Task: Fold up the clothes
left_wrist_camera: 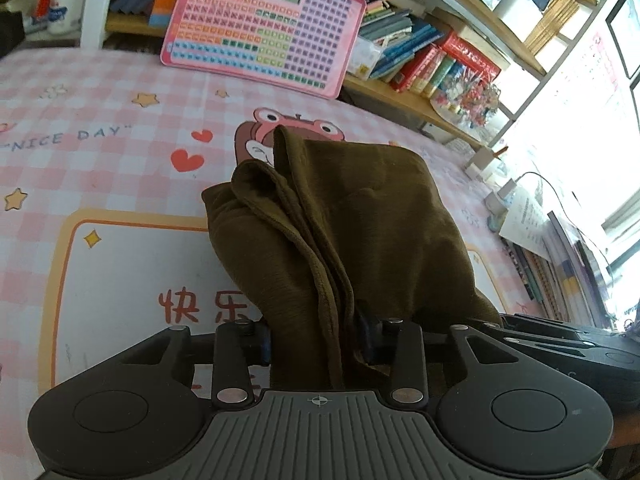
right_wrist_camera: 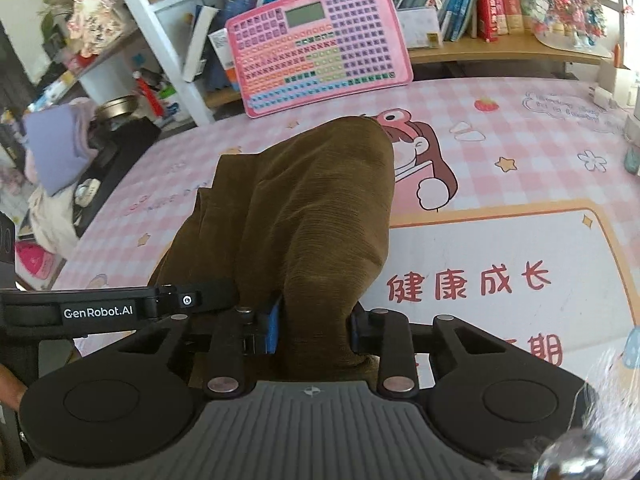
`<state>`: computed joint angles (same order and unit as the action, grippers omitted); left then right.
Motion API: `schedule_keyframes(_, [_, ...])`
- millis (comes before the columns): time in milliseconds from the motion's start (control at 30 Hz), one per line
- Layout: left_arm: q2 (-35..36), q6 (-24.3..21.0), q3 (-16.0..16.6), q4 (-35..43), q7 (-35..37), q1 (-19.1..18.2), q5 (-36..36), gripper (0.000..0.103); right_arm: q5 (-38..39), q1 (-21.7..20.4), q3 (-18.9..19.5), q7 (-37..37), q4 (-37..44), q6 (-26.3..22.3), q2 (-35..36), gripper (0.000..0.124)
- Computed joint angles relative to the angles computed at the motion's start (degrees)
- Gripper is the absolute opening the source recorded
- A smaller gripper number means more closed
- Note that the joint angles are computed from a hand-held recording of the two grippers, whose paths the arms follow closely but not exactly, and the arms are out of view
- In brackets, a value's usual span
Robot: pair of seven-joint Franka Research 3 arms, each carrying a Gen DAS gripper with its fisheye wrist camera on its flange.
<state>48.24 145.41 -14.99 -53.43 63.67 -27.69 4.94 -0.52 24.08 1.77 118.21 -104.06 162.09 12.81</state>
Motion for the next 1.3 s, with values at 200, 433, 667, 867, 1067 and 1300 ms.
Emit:
schedule_keyframes(200, [-4.5, 2.7, 3.6, -5.8, -7.4, -3.5, 5.0, 0.036, 3.4, -1.8, 1.6, -6.1, -4.6, 2.0, -4.0, 0.029])
schedule_keyframes(433, [-7.2, 2.1, 4.4, -9.2, -12.6, -5.6, 10.6, 0.036, 11.2, -3.4, 3.6, -12.9, -10.8, 4.5, -8.2, 0.029])
schedule_keyframes(667, [-8.6, 1.4, 4.1, -10.5, -14.5, -6.3, 13.3, 0.036, 15.2, -3.7, 4.1, -15.3, -14.7, 6.7, -10.9, 0.029])
schedule_keyframes(867, [-6.6, 1.2, 3.3, -7.4, -12.4, -6.0, 13.1, 0.036, 11.4, -3.7, 3.6, -10.9, -14.9, 7.8, -10.8, 0.029])
schedule_keyframes(1067, [-6.0, 3.3, 2.5, -7.6, -9.5, -3.6, 11.0, 0.036, 4.4, -2.4, 2.4, -4.8, -9.8, 6.9, -6.6, 0.029])
schedule_keyframes(1300, [-2.3, 2.8, -0.2, -2.3, -0.4, 1.7, 5.3, 0.036, -4.1, 2.5, -1.6, 3.5, 4.3, 2.9, 3.3, 0.029])
